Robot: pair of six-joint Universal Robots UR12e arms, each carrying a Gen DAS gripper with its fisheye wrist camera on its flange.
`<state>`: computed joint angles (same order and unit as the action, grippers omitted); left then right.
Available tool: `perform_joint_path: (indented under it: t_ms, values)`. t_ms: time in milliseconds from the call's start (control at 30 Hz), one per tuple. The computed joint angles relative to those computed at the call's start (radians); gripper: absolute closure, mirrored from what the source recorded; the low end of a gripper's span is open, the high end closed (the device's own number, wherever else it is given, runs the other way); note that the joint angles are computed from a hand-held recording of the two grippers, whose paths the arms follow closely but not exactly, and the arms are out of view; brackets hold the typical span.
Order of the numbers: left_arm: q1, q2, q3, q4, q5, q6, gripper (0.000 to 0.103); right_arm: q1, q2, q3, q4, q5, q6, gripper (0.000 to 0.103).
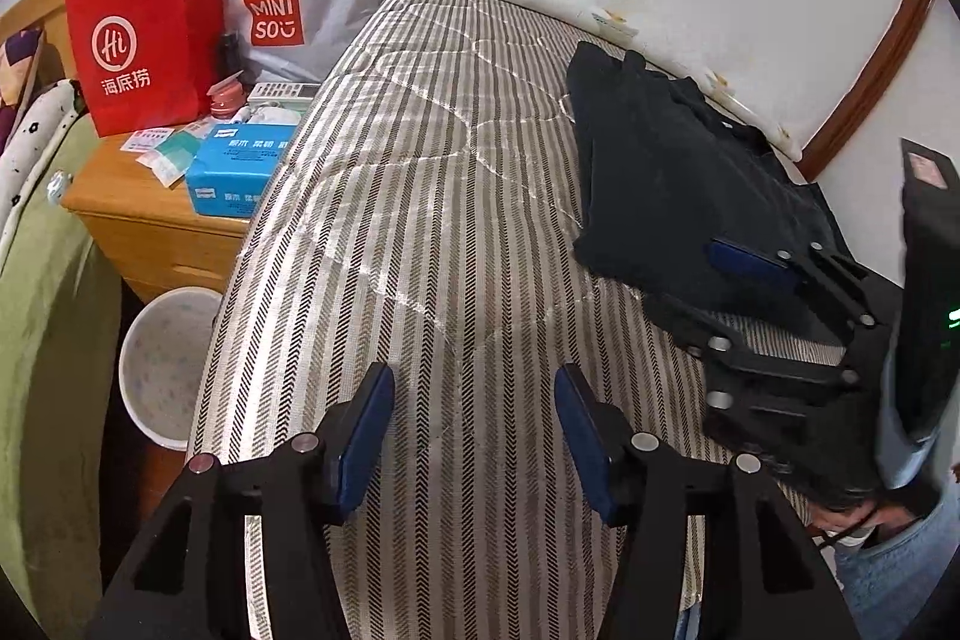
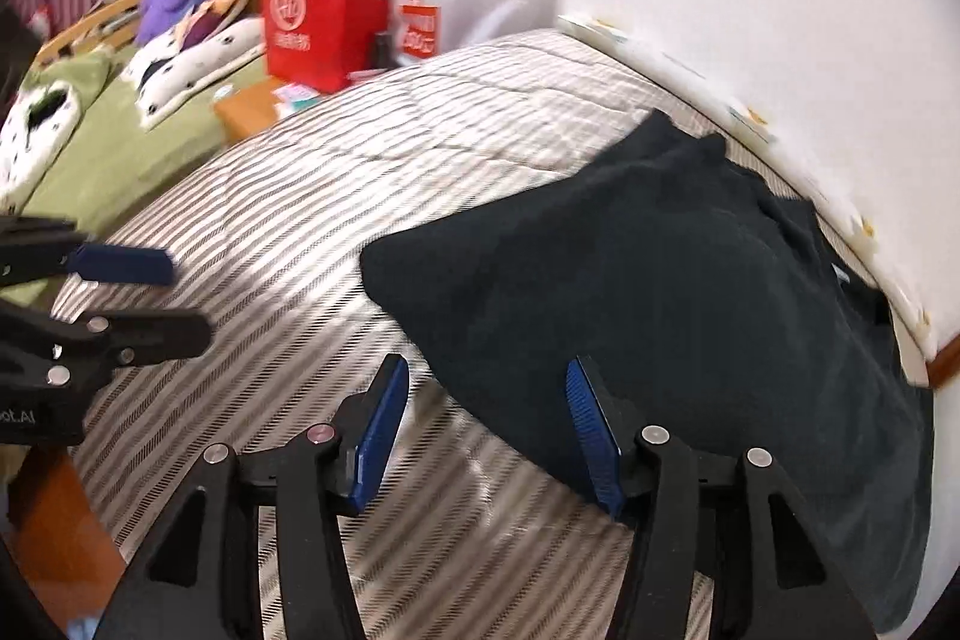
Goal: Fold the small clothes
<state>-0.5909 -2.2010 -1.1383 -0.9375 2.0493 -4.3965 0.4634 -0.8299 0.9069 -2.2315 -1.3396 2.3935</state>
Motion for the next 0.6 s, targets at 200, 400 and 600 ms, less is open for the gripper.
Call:
perform_joint_path:
  t_ms: [200,400,600]
  values:
    - [0.000,0.001,-0.006,0.016,0.004,0.002,0.048,0.015,0.031,-0.023,-0.054,-0.030,0.019,0.049]
    - [-0.002,-0.022,0.037,-0.041,0.036,-0.002,0.047,0.005,0.049,-0.047,-0.087,0.023,0.082,0.089]
    - [-0.003,-0.076,0.135,-0.127,0.064,0.010,0.047,-0.049,0.026,-0.062,-0.119,0.179,0.250,0.095]
